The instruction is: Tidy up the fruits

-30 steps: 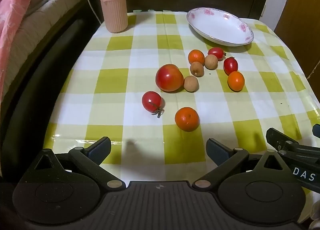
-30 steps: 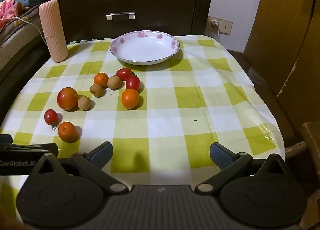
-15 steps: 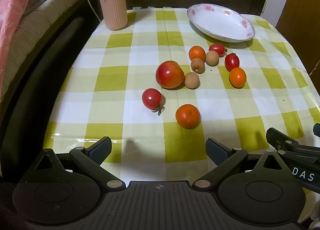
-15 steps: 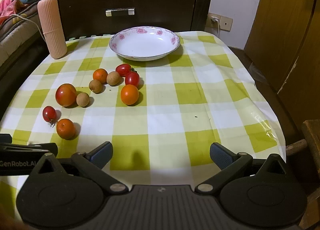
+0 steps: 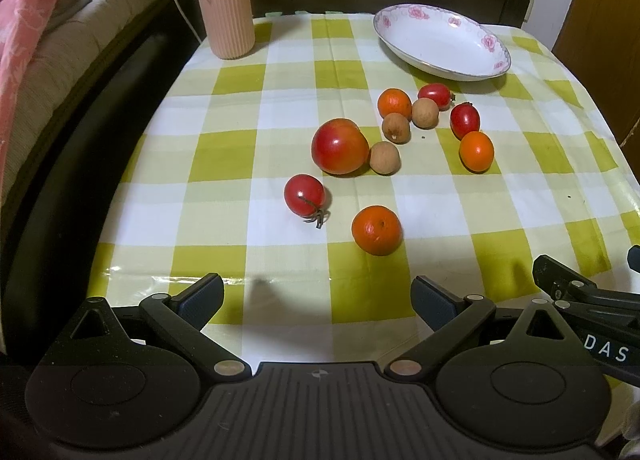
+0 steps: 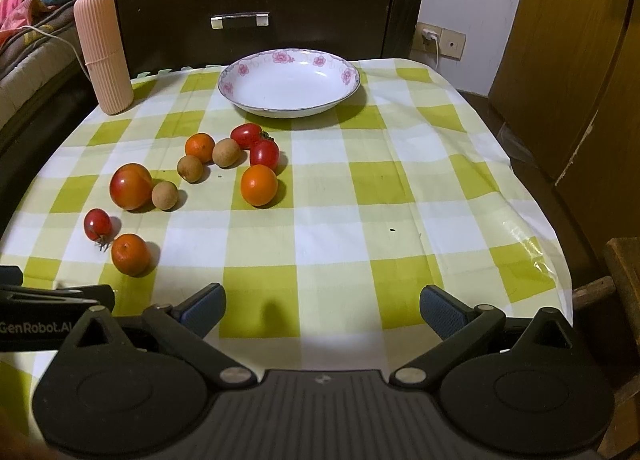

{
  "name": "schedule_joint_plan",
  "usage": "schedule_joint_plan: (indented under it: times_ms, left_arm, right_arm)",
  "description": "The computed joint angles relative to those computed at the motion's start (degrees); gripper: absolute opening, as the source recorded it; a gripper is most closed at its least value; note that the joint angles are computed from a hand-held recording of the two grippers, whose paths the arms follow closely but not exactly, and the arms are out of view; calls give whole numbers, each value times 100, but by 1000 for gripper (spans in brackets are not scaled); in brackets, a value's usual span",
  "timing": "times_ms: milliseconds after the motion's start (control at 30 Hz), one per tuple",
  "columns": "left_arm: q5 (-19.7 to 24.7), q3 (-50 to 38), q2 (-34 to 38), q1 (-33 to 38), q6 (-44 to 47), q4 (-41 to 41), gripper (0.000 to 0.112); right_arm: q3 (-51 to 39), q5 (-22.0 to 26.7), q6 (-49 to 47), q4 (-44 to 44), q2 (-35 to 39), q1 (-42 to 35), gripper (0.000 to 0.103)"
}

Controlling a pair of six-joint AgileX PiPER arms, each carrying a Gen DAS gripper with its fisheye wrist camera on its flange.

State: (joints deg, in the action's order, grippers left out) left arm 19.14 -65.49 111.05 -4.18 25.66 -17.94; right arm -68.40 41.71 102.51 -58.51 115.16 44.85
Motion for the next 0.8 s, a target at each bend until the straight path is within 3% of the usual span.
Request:
schedule_joint_plan:
  times_ms: [333,500,800]
  left_arm:
    - [733,-277,44,101,302,-536,100]
    - [459,-186,25,39,194,-350,100]
    - [434,-177,14,36,200,-345,100]
  right_arm:
    - [-53,15,-126,118,35,-5,102]
    - [-59,9,-139,125,37,-13,102]
    - [-76,-4,-163,156,63,-15,102]
